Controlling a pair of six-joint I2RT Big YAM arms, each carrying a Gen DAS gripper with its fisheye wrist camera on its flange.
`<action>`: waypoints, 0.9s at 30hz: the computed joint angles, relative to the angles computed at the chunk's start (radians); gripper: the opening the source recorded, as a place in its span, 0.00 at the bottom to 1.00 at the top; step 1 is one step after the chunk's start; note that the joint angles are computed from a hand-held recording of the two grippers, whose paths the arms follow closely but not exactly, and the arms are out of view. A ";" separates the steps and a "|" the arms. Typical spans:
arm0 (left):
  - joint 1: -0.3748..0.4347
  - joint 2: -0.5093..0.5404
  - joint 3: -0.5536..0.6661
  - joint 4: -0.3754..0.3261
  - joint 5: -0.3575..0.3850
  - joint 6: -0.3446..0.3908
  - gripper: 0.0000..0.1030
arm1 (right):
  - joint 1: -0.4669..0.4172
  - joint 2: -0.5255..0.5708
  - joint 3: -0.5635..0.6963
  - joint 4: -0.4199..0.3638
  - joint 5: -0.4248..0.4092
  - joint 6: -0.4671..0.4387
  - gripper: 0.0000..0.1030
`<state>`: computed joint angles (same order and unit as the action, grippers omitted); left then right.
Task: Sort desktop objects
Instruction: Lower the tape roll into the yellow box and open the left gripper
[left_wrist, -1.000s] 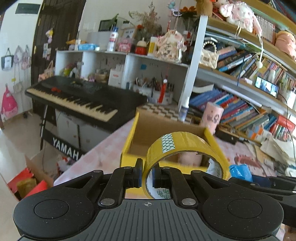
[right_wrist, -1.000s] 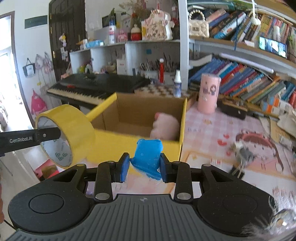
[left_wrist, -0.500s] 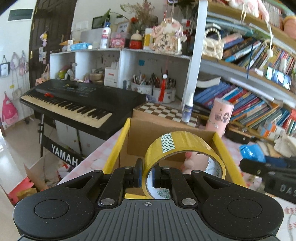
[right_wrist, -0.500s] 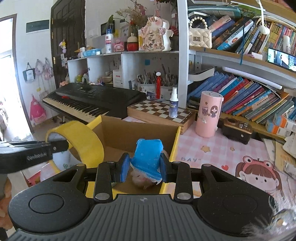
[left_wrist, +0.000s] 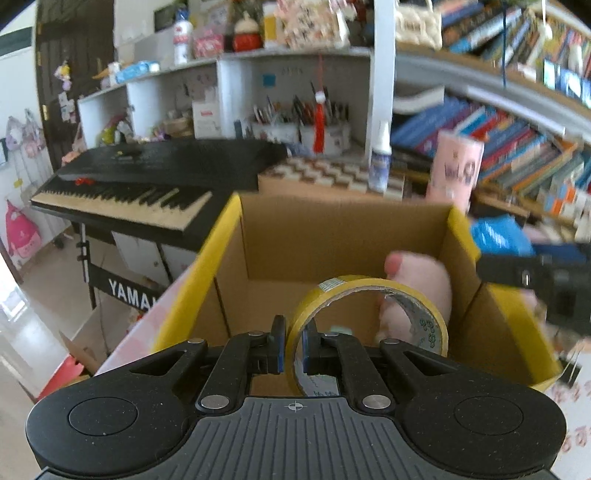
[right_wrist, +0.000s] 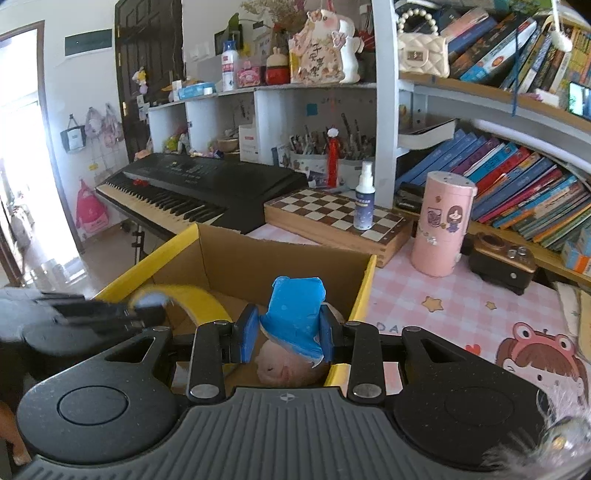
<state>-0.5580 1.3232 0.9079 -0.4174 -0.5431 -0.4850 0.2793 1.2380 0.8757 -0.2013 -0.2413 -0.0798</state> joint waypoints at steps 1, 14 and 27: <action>0.002 0.010 0.005 -0.010 0.008 0.001 0.07 | -0.001 0.012 0.009 -0.003 -0.007 -0.003 0.30; 0.022 0.072 0.039 -0.056 0.032 0.019 0.18 | 0.009 0.164 0.150 -0.122 -0.060 -0.082 0.30; -0.014 0.034 0.001 0.043 -0.054 0.095 0.75 | 0.020 0.240 0.231 -0.225 -0.075 -0.138 0.31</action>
<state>-0.5716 1.3570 0.9084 -0.3741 -0.5968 -0.3902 0.2994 1.4781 1.1069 -0.4258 -0.3167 -0.2177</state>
